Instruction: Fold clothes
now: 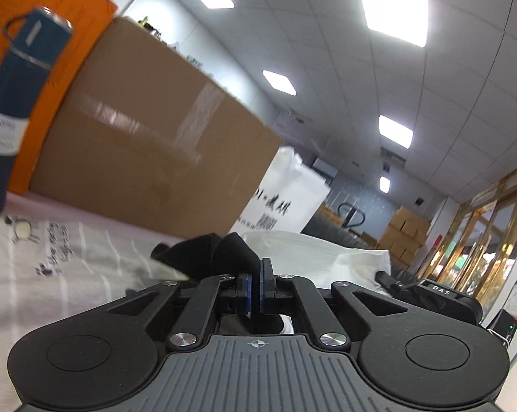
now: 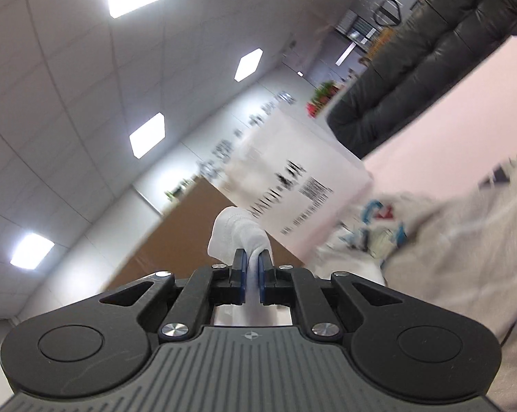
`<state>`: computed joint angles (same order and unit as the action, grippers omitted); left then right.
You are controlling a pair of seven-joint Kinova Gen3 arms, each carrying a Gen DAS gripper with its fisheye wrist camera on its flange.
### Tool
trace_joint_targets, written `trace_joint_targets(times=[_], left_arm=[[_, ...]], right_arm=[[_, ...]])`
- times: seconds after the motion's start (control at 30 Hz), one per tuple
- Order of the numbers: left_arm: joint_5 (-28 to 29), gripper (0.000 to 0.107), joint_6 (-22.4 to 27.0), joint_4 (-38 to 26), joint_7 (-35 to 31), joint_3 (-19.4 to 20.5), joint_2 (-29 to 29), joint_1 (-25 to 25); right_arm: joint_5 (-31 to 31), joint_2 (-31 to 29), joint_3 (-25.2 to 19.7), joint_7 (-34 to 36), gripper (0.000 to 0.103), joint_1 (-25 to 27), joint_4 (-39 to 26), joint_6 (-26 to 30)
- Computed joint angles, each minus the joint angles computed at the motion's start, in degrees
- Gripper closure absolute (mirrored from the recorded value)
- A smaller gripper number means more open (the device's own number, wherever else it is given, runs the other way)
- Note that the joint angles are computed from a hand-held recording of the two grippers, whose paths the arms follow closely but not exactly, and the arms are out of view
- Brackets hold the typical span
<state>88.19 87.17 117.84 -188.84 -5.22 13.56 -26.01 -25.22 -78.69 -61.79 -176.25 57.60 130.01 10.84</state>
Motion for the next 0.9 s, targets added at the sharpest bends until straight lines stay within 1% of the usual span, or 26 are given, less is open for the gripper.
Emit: trace_joint_targets(times=[0.13,0.2,0.33,0.4,0.47,0.57,0.67,0.7,0.73,0.77,0.8,0.83,0.9], left_arm=[[-0.1,0.105,6.9,-1.3,0.2,-2.0,-0.6,-4.7],[-0.3,0.105,10.0,-2.2,1.0,-3.1,-0.7,-7.3],[0.4,0.105,15.9,-4.6,3.7,-5.8,0.1,-13.9],[1.6,0.105,18.2,-5.8,5.0,-7.1,0.7,-17.7],[3.6,0.105,19.2,-6.8,5.5,-8.1,1.1,-21.4],[6.5,0.105,19.2,-8.6,6.3,-9.3,1.3,-26.1],[7.4,0.105,21.7,-10.3,3.4,-10.8,2.5,-31.9],[6.8,0.105,23.0,-11.1,2.1,-11.1,3.2,-34.0],[5.5,0.105,23.7,-11.7,0.5,-10.5,3.8,-36.6],[3.5,0.105,24.6,-12.5,-1.2,-11.0,4.6,-38.4],[1.6,0.105,25.8,-13.3,-2.9,-12.5,5.4,-39.4],[-0.8,0.104,27.3,-14.4,-4.5,-15.0,6.5,-39.5],[-5.4,0.104,30.0,-16.3,-7.6,-20.3,9.3,-39.7]], right_arm=[[3.2,-3.4,6.1,1.9,0.097,-1.1,-3.4,4.6],[4.1,-4.1,8.4,2.8,0.097,-1.7,-5.2,6.8],[3.2,-4.4,11.4,2.2,0.097,-2.9,-7.6,9.5],[2.3,-4.3,11.9,1.5,0.097,-3.5,-8.7,10.4],[1.2,-3.5,11.2,1.0,0.097,-4.0,-9.6,9.9],[-0.7,-1.4,8.5,0.2,0.097,-4.6,-11.1,7.1],[-2.3,-0.4,5.4,-0.7,0.097,-5.3,-12.9,4.1],[-2.7,-0.2,4.2,-1.0,0.097,-5.8,-13.2,2.7],[-3.0,-0.6,3.3,-1.4,0.097,-6.2,-13.6,1.7],[-3.0,-1.1,2.5,-1.6,0.097,-6.8,-14.1,1.6],[-2.9,-1.6,1.8,-1.5,0.097,-7.6,-14.5,1.8],[-2.8,-1.9,1.0,-1.4,0.097,-8.5,-14.6,2.0],[-2.6,-2.3,-0.4,-0.9,0.097,-10.9,-15.2,4.1]])
